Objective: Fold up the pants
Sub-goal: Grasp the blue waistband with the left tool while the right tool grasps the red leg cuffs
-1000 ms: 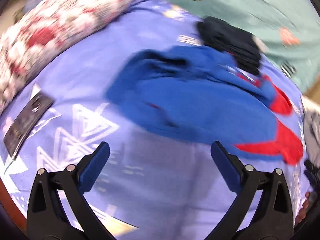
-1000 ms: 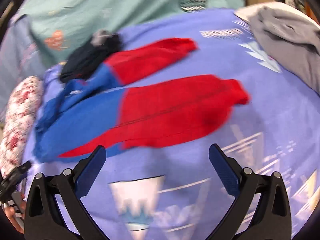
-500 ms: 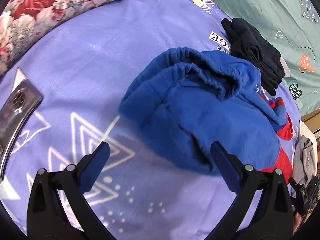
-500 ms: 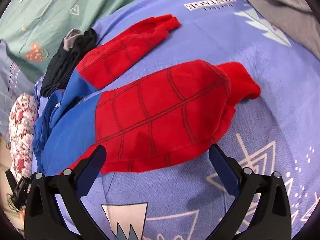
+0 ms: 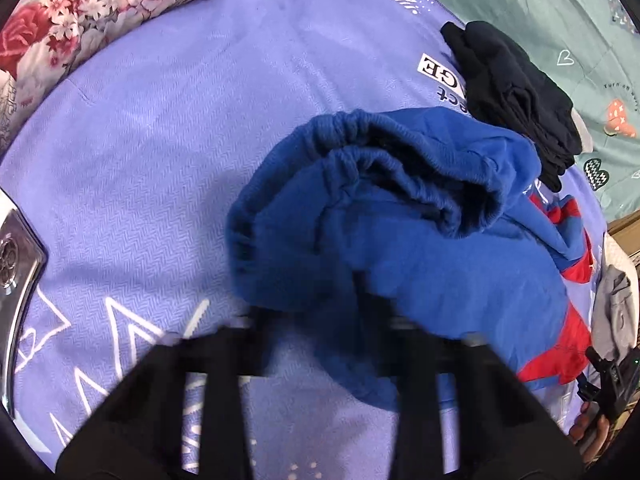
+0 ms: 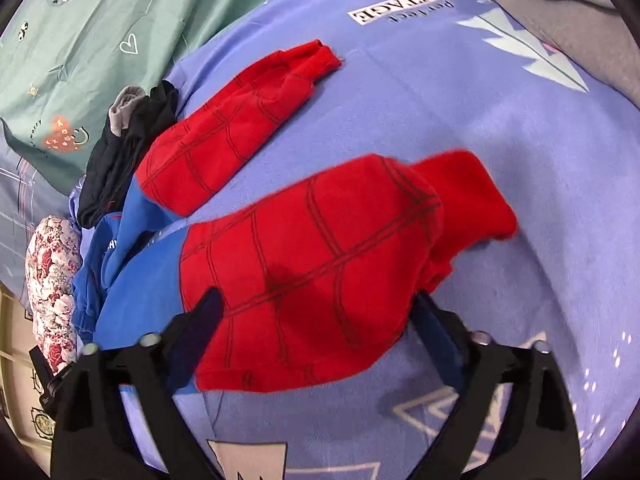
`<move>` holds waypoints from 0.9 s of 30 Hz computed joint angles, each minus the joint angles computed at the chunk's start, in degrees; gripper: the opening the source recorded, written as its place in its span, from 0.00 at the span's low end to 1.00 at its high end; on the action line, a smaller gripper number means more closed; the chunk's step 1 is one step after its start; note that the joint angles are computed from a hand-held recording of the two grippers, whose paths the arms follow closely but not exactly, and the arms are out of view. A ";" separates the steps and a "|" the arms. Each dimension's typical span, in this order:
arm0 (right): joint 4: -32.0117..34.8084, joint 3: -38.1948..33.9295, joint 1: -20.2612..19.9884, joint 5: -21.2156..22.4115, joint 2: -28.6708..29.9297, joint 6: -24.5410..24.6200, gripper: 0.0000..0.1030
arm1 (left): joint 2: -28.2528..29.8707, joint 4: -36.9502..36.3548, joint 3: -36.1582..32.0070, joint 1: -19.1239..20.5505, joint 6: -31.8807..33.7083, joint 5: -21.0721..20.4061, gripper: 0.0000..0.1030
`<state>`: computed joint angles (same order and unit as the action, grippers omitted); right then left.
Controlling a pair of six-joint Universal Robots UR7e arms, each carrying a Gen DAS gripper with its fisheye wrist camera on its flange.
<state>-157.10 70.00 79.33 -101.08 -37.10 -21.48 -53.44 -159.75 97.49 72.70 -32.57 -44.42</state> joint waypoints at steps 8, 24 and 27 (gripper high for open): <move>2.54 -5.06 -0.94 1.72 1.38 3.34 0.10 | -0.71 -5.40 0.68 0.82 0.93 -4.67 0.12; -3.38 19.29 -3.70 -0.88 -16.45 -9.19 0.09 | -9.97 -6.54 16.47 -9.48 -0.79 6.54 0.11; -2.86 18.63 -4.11 -7.90 -13.99 -8.91 0.31 | -9.28 2.50 16.38 -7.33 -6.63 6.88 0.21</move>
<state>-159.96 88.63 75.23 -108.98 -51.09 -30.39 -62.72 -157.24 113.87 65.37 -39.19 -37.55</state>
